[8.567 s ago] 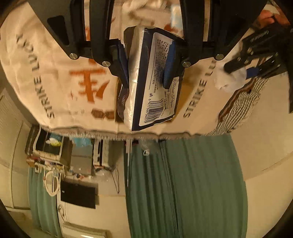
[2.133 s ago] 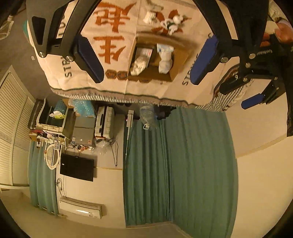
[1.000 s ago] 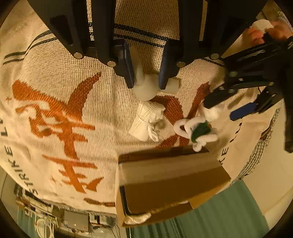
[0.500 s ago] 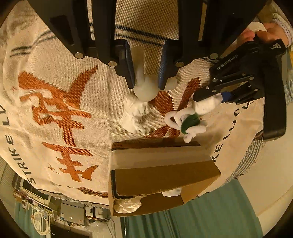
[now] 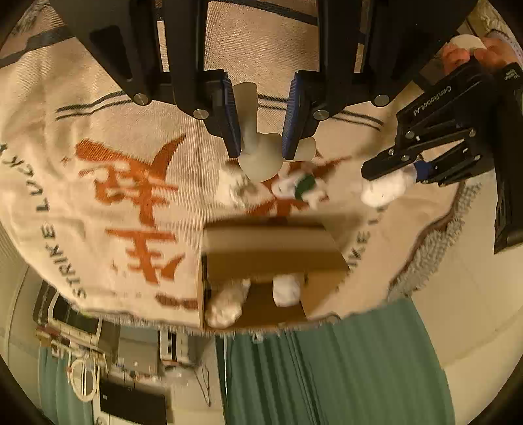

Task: Organize soft objects
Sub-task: 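Carry both white socks into the box and open both tools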

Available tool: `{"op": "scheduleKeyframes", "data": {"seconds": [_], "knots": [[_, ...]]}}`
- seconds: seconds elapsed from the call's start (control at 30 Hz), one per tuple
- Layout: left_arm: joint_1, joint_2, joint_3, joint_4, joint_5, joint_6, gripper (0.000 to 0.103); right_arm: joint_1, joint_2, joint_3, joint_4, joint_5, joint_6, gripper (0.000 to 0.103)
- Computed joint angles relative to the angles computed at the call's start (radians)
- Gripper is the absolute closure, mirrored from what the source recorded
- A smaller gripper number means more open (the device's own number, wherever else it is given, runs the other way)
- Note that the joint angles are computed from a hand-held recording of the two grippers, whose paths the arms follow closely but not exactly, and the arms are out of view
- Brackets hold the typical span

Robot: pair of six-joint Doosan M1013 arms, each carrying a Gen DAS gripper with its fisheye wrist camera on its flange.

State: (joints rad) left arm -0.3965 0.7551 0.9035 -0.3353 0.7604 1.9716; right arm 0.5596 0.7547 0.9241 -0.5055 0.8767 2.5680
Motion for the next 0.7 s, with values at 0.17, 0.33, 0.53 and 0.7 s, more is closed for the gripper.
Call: {"op": "scheduleKeyframes", "data": {"seconds": [0.17,0.33,0.53,0.7], "knots": [[0.011,-0.026,-0.011,-0.032,-0.027,0.025,0.076,0.017,-0.004,-0.05,-0.058,0.012,-0.035,0.077],[0.023,-0.022,-0.073,-0.078,-0.045,0.052,0.076,0.025,0.004,-0.114,-0.11,0.029,-0.088,0.077],[0.025,0.028,-0.199,-0.101,-0.057,0.087,0.076,0.008,0.043,-0.239,-0.136,0.043,-0.154,0.077],[0.018,0.143,-0.414,-0.026,-0.004,0.042,0.076,-0.019,0.097,-0.36,-0.13,0.044,-0.211,0.077]]}}
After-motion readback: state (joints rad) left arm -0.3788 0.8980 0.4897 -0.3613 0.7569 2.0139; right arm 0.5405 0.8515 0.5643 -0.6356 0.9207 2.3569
